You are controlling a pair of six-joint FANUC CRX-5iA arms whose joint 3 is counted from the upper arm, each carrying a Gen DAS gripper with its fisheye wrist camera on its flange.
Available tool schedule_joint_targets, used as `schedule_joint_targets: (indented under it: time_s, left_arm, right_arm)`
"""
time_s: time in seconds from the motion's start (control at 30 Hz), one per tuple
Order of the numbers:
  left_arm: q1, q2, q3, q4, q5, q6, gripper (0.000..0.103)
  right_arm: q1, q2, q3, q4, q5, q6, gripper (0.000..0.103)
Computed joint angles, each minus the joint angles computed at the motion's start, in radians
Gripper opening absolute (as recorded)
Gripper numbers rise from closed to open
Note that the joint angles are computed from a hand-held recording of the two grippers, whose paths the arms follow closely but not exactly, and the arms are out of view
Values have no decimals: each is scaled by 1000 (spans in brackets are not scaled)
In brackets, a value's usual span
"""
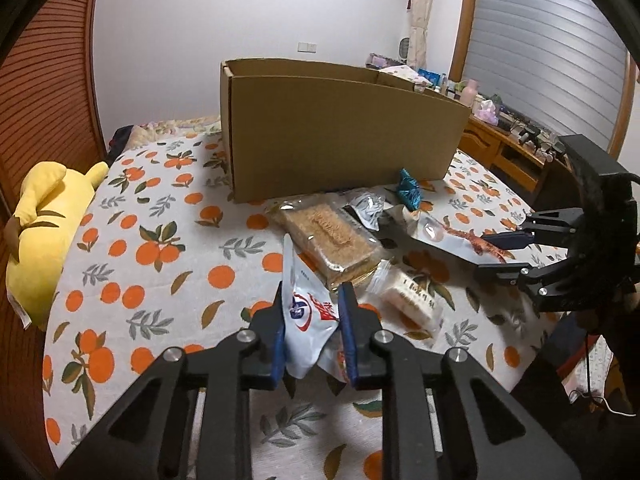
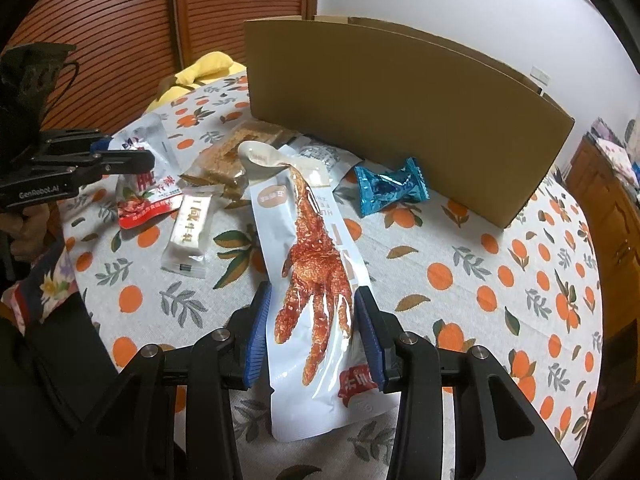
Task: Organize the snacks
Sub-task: 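Grasp the chicken-feet pouch with the right tool while the left tool grasps the white duck-print bag, then lift both held bags and carry them over the cardboard box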
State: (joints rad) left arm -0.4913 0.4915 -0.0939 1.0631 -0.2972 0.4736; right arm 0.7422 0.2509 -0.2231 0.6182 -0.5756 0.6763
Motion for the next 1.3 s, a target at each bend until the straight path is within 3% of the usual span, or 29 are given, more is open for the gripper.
schedule_joint_targets:
  time_s: [0.77, 1.0, 1.3]
  left_arm:
    - [-39, -24, 31, 157, 26, -156, 19]
    - [-41, -1, 91, 139, 32, -142, 19]
    - [-15, 50, 224, -3, 4, -8, 19]
  right_arm:
    - [-2, -59, -59, 159, 35, -139, 41]
    - [-10, -77, -64, 230, 28, -178, 41]
    - [-27, -100, -75, 340, 38, -253, 41]
